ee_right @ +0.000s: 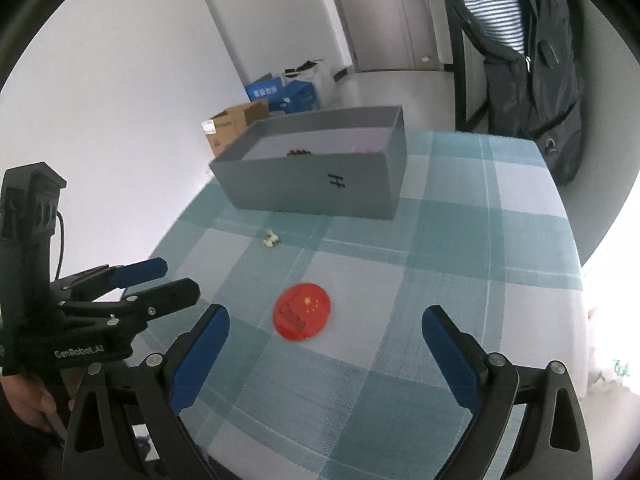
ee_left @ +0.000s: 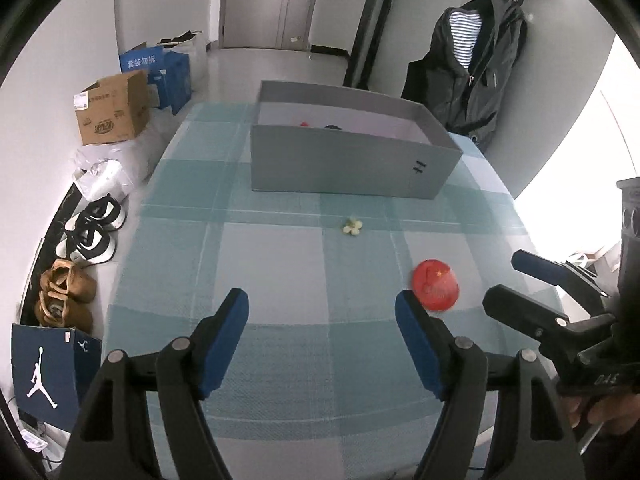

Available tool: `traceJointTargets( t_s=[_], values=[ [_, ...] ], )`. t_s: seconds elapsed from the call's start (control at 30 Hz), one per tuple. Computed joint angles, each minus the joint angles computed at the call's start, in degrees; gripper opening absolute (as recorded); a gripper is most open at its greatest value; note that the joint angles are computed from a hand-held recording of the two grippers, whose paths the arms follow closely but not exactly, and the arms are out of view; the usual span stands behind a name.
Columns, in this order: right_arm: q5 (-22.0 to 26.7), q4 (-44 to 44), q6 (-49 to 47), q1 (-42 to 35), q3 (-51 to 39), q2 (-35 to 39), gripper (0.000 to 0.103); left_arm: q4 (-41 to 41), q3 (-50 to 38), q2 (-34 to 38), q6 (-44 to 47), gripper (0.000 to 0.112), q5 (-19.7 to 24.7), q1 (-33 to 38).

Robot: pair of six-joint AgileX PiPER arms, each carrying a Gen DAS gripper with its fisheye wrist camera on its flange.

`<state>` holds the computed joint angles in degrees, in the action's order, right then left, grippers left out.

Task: Organize jewelry
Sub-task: 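Withdraw both tools and move the right gripper to the red China badge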

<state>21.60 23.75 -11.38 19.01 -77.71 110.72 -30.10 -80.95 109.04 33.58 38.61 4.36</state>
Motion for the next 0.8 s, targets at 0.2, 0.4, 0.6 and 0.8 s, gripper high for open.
traceJointTargets(
  t_s=[0.2,0.4,0.6,0.8],
  values=[
    [0.1,-6.5,5.1,2.0,-1.3,1.1,0.097,-2.0,0.7,-0.8,1.2,0.074,0.3,1.2],
    [1.3,-13.4,11.1,4.0,-3.7,3.3,0.096,-5.8,3.0,-2.0,4.4,0.074,-1.5,1.9],
    [3.1,-25.8,22.5,6.3,-6.9,5.9,0.095,-5.9,1.5,-0.7,3.2,0.074,0.2,3.3],
    [6.7,-40.9,33.3,9.5,-10.8,9.0,0.071,-6.3,0.5,0.0,2.6,0.074,0.8,3.9]
  ],
)
